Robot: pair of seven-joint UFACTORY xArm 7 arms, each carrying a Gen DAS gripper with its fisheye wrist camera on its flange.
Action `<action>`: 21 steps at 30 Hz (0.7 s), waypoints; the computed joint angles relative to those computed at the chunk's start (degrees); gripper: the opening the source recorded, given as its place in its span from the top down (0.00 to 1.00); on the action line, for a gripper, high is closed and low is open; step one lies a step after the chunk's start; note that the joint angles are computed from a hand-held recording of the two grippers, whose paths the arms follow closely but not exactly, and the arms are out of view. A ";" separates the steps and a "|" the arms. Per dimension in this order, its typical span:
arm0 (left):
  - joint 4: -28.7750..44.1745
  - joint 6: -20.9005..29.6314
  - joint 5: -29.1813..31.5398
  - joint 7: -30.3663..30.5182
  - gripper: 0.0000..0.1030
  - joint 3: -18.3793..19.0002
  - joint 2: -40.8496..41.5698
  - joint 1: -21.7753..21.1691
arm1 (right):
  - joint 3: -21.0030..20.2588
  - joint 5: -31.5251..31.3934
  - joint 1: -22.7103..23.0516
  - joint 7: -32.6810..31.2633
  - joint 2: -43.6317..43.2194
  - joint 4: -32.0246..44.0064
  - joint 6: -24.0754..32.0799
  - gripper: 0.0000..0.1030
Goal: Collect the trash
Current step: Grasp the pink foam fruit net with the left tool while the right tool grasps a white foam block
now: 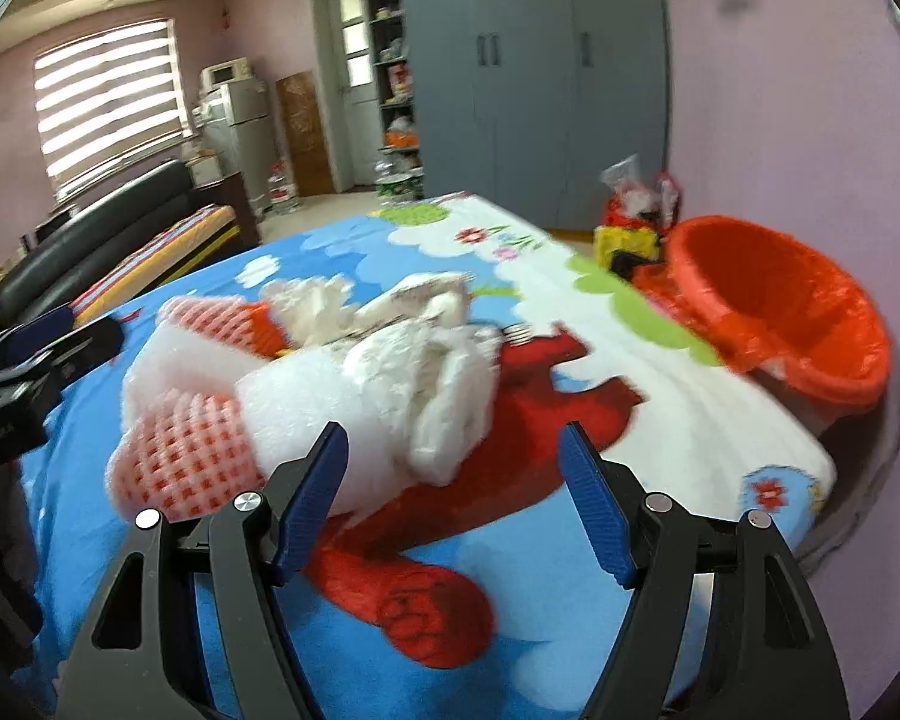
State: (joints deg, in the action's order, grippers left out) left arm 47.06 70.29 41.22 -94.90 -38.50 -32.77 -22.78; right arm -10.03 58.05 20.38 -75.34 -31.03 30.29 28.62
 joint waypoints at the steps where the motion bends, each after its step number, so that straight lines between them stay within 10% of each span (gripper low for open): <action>1: -0.38 -0.99 -0.08 -0.17 0.13 0.61 -0.07 -0.10 | -0.01 0.05 0.41 -0.48 -0.16 -0.30 0.65 0.33; 21: -2.56 2.13 -4.55 3.40 0.19 0.53 -5.91 0.09 | 5.32 3.92 4.02 -6.52 -2.86 -3.40 12.88 0.42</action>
